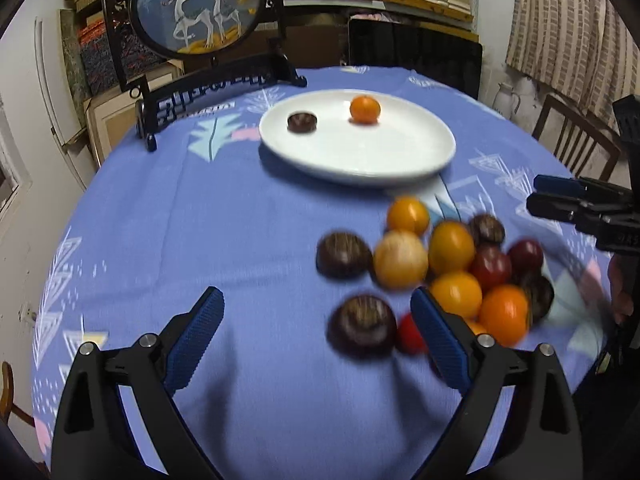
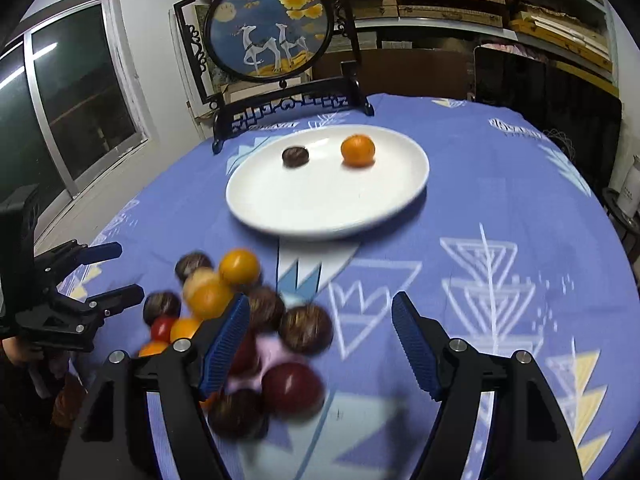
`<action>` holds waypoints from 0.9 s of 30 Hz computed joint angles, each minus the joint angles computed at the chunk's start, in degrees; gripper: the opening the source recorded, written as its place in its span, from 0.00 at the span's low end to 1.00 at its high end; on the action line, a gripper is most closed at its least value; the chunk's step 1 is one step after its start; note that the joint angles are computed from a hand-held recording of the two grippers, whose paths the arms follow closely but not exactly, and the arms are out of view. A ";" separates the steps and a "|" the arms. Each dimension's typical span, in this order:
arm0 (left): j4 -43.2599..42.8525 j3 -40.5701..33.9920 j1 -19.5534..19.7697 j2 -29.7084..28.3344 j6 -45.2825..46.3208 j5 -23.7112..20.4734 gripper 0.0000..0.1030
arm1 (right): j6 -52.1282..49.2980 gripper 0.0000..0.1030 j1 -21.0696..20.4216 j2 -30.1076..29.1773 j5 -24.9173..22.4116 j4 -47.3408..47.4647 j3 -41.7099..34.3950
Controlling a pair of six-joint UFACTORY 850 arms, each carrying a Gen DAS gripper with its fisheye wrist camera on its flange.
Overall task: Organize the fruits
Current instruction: 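Move both tools back to the fruit cluster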
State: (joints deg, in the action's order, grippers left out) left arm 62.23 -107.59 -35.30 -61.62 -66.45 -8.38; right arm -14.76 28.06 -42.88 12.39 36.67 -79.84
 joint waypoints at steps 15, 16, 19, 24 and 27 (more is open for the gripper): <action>2.72 -3.60 -2.21 -3.62 -0.96 -10.08 0.89 | 7.21 0.72 0.46 2.84 3.44 -5.22 5.26; 2.26 -4.17 -2.18 -3.95 -0.61 -10.31 0.89 | 6.83 0.72 0.51 2.80 3.43 -4.94 5.31; -5.30 -7.07 -1.75 -5.66 5.32 -10.89 0.91 | 2.66 0.72 0.71 2.46 3.37 -1.10 5.14; -13.75 -8.67 -0.50 -6.69 9.70 -8.67 0.94 | -6.53 0.72 1.36 1.93 3.80 5.64 4.65; -16.15 -8.41 -0.15 -6.57 11.23 -7.26 0.83 | -0.28 0.67 1.28 2.17 2.92 -2.79 5.15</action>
